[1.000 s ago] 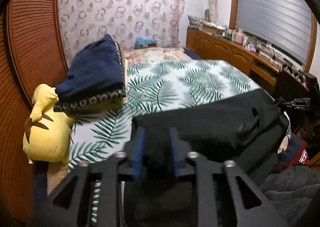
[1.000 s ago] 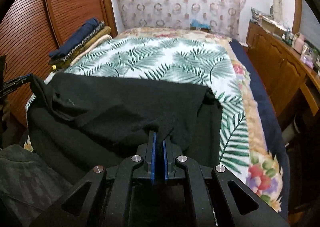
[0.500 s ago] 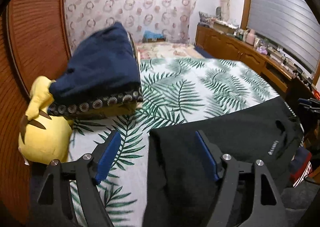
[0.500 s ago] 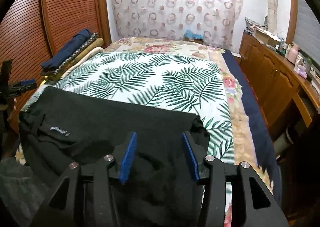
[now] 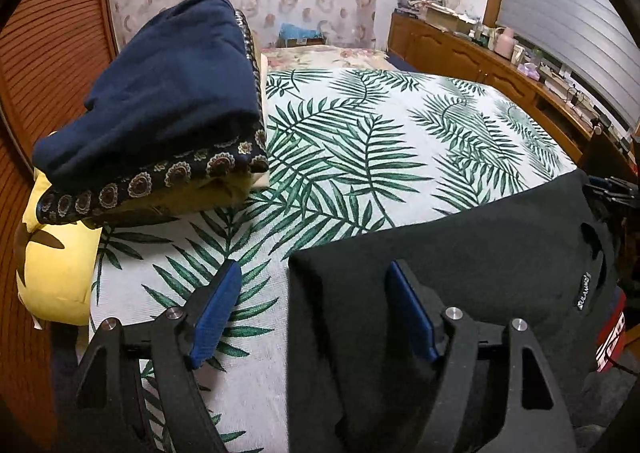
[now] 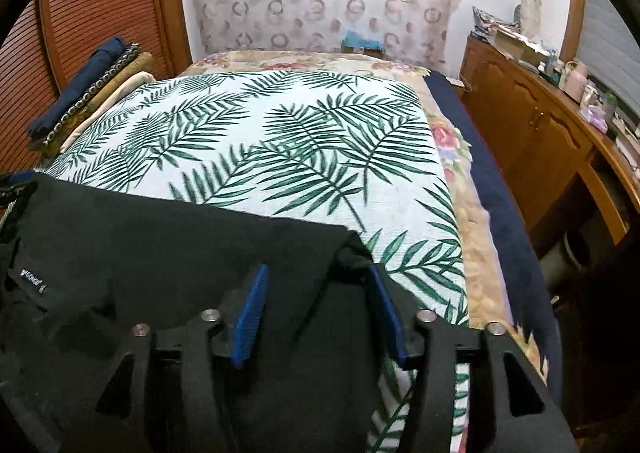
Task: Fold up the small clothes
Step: 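Open both tools and release the folded shirt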
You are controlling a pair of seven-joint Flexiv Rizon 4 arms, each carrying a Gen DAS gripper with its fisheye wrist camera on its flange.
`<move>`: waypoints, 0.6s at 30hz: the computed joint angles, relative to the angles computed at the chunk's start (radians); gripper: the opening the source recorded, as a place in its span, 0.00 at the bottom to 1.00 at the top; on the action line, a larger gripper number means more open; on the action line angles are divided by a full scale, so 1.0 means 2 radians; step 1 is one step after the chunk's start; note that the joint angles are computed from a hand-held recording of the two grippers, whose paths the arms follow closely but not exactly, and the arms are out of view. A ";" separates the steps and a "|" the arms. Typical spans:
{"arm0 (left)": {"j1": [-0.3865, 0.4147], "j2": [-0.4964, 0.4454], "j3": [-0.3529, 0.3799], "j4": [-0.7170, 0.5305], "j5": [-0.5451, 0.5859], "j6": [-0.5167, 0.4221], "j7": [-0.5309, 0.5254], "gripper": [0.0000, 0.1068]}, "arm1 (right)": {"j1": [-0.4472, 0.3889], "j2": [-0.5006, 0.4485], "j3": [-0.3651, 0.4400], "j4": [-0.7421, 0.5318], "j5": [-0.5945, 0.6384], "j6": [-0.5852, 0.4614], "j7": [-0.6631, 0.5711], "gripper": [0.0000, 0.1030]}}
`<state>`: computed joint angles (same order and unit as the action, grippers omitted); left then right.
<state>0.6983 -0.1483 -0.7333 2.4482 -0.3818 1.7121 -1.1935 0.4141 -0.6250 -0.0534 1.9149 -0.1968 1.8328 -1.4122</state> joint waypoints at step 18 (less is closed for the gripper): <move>-0.037 -0.008 0.037 -0.007 -0.006 -0.002 0.014 0.70 | -0.112 -0.026 0.116 -0.031 -0.063 -0.017 -0.006 0.45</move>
